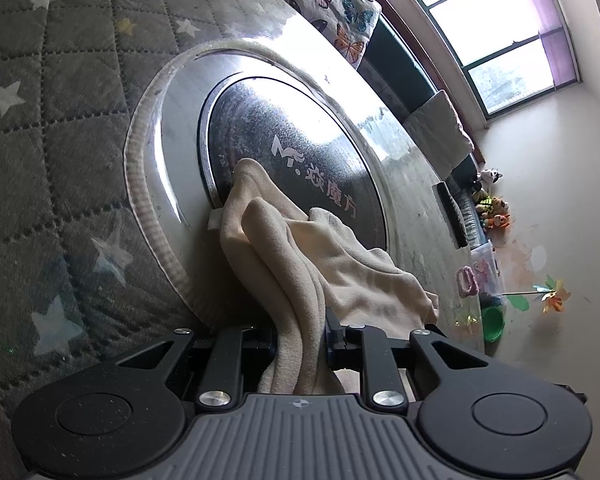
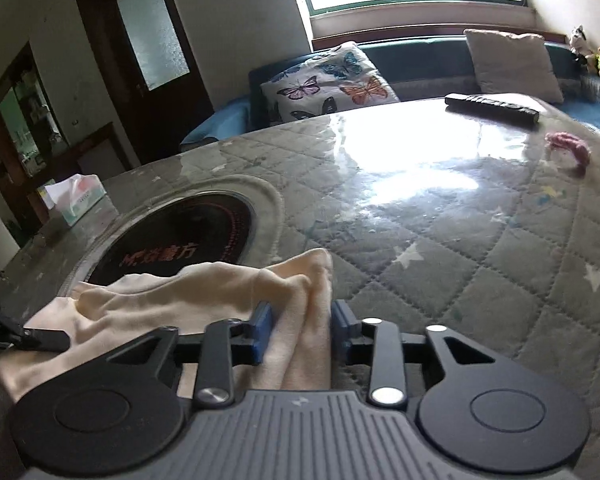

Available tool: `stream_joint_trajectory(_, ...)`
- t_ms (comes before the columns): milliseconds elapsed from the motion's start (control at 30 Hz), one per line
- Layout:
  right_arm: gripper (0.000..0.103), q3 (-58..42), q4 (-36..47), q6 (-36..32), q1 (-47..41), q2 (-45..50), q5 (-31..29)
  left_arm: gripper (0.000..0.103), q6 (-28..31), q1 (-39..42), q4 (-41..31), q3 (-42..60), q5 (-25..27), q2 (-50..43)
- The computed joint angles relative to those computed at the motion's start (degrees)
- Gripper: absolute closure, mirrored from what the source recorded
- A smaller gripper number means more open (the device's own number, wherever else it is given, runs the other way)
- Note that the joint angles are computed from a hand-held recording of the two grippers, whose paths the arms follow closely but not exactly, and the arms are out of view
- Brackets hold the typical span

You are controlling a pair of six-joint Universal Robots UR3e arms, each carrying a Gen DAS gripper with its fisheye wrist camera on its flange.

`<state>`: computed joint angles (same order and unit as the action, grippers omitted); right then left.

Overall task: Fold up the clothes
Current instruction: 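Lift the shirt bundle with both grippers and carry it away from the hotplate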

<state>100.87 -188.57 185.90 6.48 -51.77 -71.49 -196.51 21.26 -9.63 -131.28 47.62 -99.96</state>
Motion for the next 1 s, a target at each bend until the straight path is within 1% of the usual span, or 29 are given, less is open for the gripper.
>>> stream_joint_trajectory(67, 0.093, 0.1, -0.9, 0.0, 0.3, 0.1, -0.4, 0.081, -0.4, -1.0, -0.8, 0.8, 1.7, 0.6)
stream_joint_trajectory(167, 0.095, 1.7, -3.3, 0.8, 0.0, -0.5, -0.1, 0.083, -1.1, -2.8, -1.4, 2.3, 3.6, 1.3)
stream_joint_trajectory(300, 0.095, 6.3, -7.7, 0.9, -1.2, -3.4, 0.5, 0.084, -1.4, -6.0, -2.5, 5.9, 4.6, 1.3)
stream_joint_trajectory(500, 0.096, 13.8, -12.0, -0.2, -5.3, -9.2, 0.3, 0.085, -3.4, -15.7, -5.0, 18.5, 8.2, -5.1)
stream_joint_trajectory(600, 0.096, 16.9, -12.6, -1.4, -8.7, -12.4, 0.1, 0.085, -5.1, -20.8, -6.1, 26.9, 9.6, -10.3)
stream_joint_trajectory(700, 0.096, 19.0, -12.6, -3.0, -12.1, -15.0, -0.5, 0.085, -6.2, -25.4, -9.0, 37.0, 10.8, -16.2)
stream_joint_trajectory(833, 0.096, 19.7, -11.9, -4.5, -16.3, -17.2, -1.7, 0.085, -6.7, -30.8, -15.8, 53.0, 12.6, -24.6)
stream_joint_trajectory(1000, 0.096, 18.2, -10.7, -6.0, -20.2, -17.2, -3.3, 0.085, -6.9, -35.6, -24.2, 72.9, 14.6, -35.3)
